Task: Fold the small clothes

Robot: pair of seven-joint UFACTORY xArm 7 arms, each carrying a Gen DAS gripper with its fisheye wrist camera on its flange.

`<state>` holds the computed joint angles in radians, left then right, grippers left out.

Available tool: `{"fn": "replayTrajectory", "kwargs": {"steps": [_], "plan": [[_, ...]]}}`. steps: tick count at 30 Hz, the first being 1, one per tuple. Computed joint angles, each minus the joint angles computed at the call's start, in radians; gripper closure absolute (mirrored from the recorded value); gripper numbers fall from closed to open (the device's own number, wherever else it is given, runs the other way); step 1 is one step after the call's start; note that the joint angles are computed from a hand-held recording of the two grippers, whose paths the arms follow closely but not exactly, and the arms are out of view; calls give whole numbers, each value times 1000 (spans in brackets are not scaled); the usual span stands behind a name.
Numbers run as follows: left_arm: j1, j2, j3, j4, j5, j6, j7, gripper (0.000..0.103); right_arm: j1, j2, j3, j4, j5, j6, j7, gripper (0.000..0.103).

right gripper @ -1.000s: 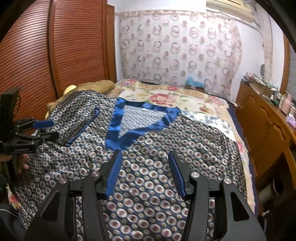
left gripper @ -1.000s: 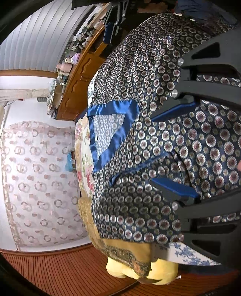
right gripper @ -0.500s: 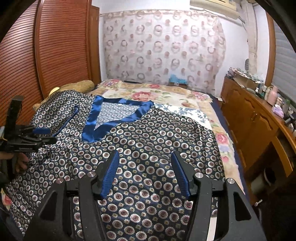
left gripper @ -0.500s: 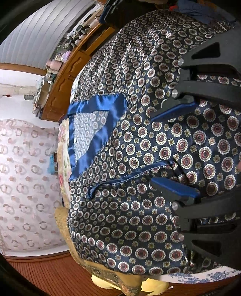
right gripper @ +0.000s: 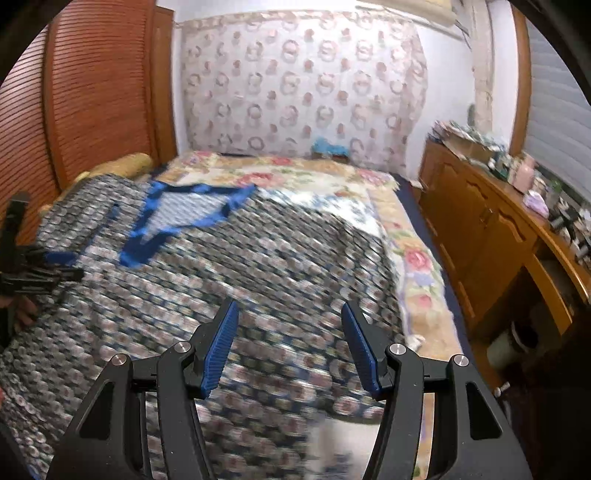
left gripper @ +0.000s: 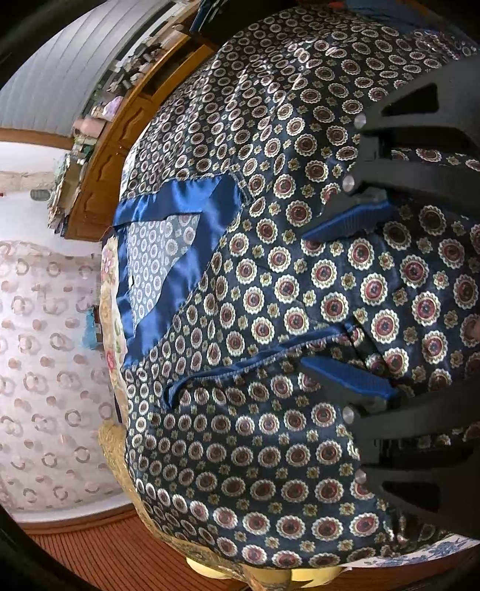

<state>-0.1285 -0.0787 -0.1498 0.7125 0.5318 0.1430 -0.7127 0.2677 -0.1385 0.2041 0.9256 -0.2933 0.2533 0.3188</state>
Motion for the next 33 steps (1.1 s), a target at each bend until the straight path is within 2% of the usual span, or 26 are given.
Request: {"fn": "replayTrajectory", "kwargs": {"steps": [2, 5, 9, 11, 13, 15, 17, 20, 23, 26, 27, 29, 33], "plan": [[-9, 14, -3, 15, -2, 13, 19, 24, -1, 10, -22, -2, 35, 23, -33, 44], [-20, 16, 3, 21, -7, 22, 25, 22, -8, 26, -51, -1, 89, 60, -82, 44], [-26, 16, 8, 18, -19, 18, 38, 20, -8, 34, -86, -10, 216, 89, -182, 44], [-30, 18, 10, 19, -31, 19, 55, 15, -11, 37, -95, -14, 269, 98, -224, 44], [-35, 22, 10, 23, -38, 24, 65, 12, -9, 47, -109, -8, 352, 115, -289, 44], [-36, 23, 11, 24, -37, 26, 64, 11, -3, 48, -127, -6, 482, 125, -384, 44], [-36, 23, 12, 24, -35, 30, 61, 9, -4, 44, -136, -4, 569, 143, -450, 48], [-37, 24, 13, 27, -37, 35, 59, 6, 11, 30, -153, -9, 648, 160, -530, 63], [-39, 31, 14, 34, -27, 42, 47, 4, -29, 12, -106, -27, 521, 137, -465, 75], [-42, 32, 17, 35, -27, 44, 46, 3, -59, 6, -69, -33, 326, 122, -346, 86], [-42, 33, 18, 36, -27, 44, 46, 3, -68, 5, -58, -32, 262, 121, -307, 94], [-43, 33, 20, 36, -26, 44, 47, 2, -63, 5, -57, -30, 215, 120, -288, 99], [-45, 32, 22, 34, -34, 43, 56, 2, -51, 6, -57, -20, 174, 93, -266, 101]]}}
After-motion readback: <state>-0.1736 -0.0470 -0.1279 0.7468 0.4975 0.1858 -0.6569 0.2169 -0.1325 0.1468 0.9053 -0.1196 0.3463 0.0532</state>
